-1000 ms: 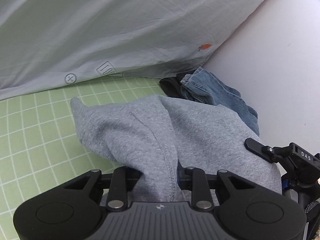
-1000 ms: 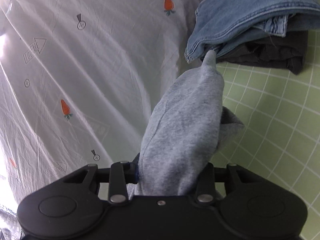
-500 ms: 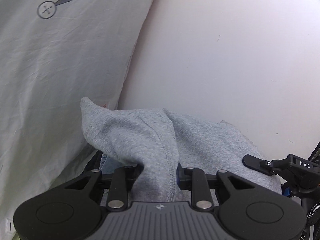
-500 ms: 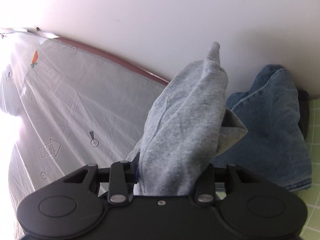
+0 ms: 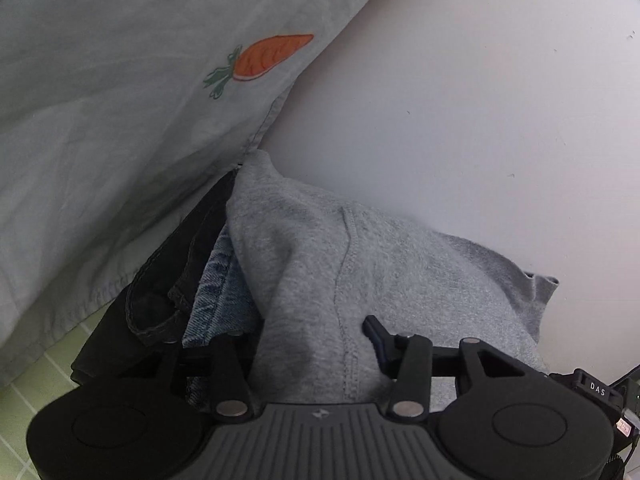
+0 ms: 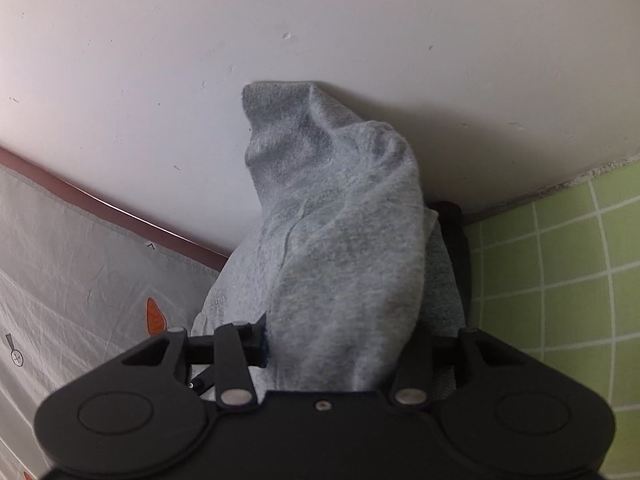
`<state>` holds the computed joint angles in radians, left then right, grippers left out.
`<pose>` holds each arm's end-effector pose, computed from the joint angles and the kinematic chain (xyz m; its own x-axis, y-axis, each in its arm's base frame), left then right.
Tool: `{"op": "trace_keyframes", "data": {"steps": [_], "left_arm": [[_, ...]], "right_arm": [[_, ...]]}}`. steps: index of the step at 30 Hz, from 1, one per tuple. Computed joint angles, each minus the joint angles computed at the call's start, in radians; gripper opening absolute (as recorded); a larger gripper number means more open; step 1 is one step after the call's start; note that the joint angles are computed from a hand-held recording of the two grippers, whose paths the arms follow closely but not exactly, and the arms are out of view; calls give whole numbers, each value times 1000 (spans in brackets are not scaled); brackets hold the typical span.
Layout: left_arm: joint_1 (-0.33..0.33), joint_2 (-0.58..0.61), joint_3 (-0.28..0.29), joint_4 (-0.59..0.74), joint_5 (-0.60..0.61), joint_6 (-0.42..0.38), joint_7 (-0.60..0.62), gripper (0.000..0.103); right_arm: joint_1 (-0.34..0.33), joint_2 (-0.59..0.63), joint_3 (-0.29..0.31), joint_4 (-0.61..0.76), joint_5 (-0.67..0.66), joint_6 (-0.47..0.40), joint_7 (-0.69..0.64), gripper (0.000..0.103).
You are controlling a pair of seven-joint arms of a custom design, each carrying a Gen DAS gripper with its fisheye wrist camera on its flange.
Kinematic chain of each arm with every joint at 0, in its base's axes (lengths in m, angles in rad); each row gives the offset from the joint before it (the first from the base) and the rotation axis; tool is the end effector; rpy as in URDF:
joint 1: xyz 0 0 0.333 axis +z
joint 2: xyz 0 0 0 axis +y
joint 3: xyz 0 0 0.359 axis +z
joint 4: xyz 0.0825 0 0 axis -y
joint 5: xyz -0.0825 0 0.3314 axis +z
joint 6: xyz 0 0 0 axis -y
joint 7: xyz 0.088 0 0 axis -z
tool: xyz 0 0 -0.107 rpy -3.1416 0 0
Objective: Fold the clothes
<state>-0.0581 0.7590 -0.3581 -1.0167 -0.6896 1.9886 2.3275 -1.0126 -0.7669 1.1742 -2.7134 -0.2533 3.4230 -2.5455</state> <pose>0.7163 -0.2372 0.5072 -0.7465 -0.4160 0.5193 -0.6648 0.4352 -0.6072 0.3731 0.1693 0.4773 -0.4737 -0.2662 -0.8395 0.0832 0.9354 -0.3436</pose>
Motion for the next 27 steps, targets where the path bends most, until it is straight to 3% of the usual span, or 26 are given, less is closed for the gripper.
{"op": "trace_keyframes", "data": {"steps": [5,7,8,10,12,13,16,21,25,27], "left_arm": [[8,-84,9,-125,-15,92,51,54],[18,-173,16,-260,-43,189,94,63],[8,-212,30,-318,-44,265,108,76],[32,-306,29,-467,-101,390,189,81],[69,-388,25,-584,-191,439,264,81],[81,-431,30,-643,-235,460,299,81],[97,-565,73,-819,-329,498,383,85],[99,-789,171,-1079,-462,509,460,94],[91,-972,273,-1245,-525,470,532,100],[86,-1055,322,-1310,-534,450,543,100]], "right_arm": [[83,53,-57,47,-25,-115,-27,50],[156,66,-107,60,-34,-188,-27,56],[194,71,-133,66,-40,-225,-23,59],[290,77,-197,81,-55,-332,-24,78],[397,99,-260,109,-68,-474,-50,95],[443,109,-285,122,-76,-532,-68,96],[563,136,-344,160,-86,-681,-113,97],[713,176,-416,152,-138,-729,-177,103],[791,216,-408,204,-225,-764,-225,103],[844,232,-392,251,-257,-825,-258,103]]}}
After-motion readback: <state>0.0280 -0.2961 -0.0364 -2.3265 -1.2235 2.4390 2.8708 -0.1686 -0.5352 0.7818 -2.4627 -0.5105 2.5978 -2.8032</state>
